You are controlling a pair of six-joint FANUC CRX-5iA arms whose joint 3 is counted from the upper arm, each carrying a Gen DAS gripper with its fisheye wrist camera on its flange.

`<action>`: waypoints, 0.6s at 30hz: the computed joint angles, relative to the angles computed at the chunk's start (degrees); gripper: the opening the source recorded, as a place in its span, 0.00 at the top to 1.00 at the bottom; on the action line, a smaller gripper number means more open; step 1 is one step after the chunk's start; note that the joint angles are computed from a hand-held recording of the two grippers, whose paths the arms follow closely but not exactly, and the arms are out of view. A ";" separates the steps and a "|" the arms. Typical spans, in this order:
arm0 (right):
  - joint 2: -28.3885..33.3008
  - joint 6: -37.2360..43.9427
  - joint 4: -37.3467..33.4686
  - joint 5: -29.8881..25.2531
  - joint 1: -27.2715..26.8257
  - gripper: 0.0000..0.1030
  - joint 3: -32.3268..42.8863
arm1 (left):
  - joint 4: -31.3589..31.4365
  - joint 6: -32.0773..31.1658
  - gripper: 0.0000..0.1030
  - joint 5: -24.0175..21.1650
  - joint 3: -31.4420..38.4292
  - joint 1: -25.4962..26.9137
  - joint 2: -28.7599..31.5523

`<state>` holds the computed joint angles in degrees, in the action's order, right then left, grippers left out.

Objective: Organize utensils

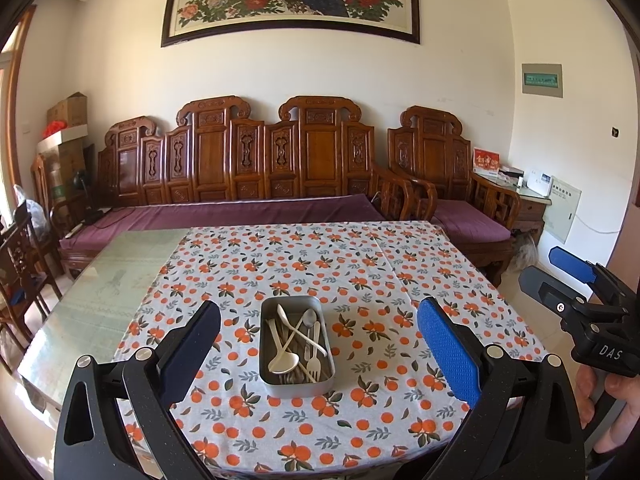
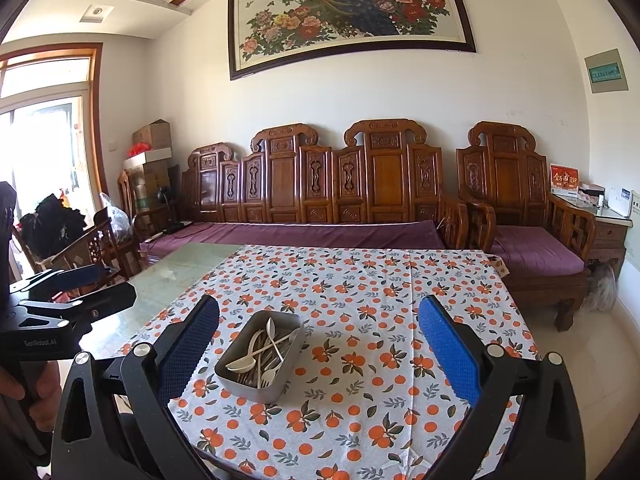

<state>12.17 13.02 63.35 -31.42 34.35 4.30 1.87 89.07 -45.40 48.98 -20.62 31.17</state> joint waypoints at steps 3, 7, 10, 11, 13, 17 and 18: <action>0.01 0.31 -0.28 -0.03 0.04 0.03 0.06 | -0.12 0.16 0.08 -0.01 0.06 -0.11 0.04; 0.17 0.38 -0.57 -0.12 0.10 0.03 0.27 | -0.09 0.28 0.08 0.08 -0.01 -0.11 -0.01; 0.25 0.40 -0.53 -0.07 0.06 0.03 0.35 | -0.13 0.25 0.08 0.18 -0.08 -0.14 -0.03; 0.27 0.36 -0.51 -0.08 0.07 0.03 0.37 | -0.31 0.44 0.08 0.17 -0.03 -0.25 -0.01; 0.25 0.34 -0.49 -0.04 0.05 0.03 0.33 | -0.60 0.78 0.08 0.16 0.08 -0.45 0.03; 0.25 0.40 -0.57 -0.04 0.06 0.03 0.34 | -0.82 1.02 0.08 0.14 0.05 -0.57 -0.03; 0.23 0.43 -0.58 -0.05 0.04 0.03 0.34 | -0.82 1.02 0.08 0.21 -0.01 -0.56 -0.07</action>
<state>12.40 13.45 62.77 -31.47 34.39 4.64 1.05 90.09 -45.18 48.97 -21.18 31.10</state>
